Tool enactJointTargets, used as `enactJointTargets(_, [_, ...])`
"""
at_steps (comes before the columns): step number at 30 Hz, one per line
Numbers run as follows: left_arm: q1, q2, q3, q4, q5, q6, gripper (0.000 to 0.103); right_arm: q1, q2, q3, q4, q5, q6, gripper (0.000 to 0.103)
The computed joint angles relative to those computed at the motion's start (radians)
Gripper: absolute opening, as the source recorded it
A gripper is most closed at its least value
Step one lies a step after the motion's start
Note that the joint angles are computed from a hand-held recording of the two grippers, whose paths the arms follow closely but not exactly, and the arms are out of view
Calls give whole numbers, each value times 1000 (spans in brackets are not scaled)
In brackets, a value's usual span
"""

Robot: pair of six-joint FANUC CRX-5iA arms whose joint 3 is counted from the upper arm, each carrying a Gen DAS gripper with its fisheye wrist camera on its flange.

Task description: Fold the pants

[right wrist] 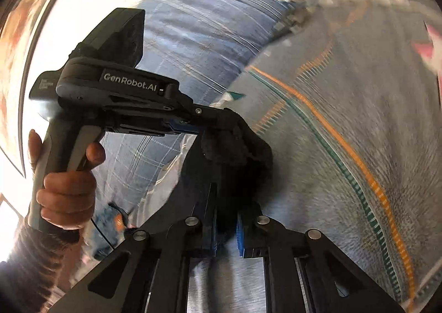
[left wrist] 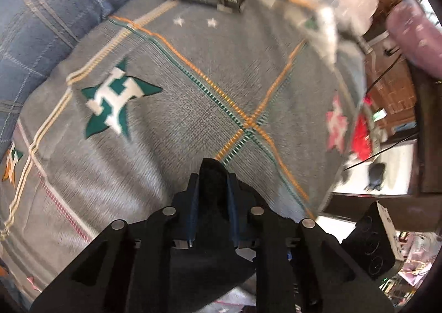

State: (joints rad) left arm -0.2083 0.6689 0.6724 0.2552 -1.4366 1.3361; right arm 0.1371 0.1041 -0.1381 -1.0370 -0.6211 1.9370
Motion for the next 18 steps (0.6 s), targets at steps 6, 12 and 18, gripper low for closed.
enactJointTargets(6, [108, -169, -237, 128, 96, -37, 16, 157, -107, -42, 206, 95, -53, 9])
enactJointTargets(12, [218, -337, -505, 165, 190, -69, 18, 400, -169, -112, 510, 180, -190, 9])
enactJointTargets(18, [358, -409, -717, 166, 242, -3, 19, 562, -98, -127, 709, 171, -323, 22])
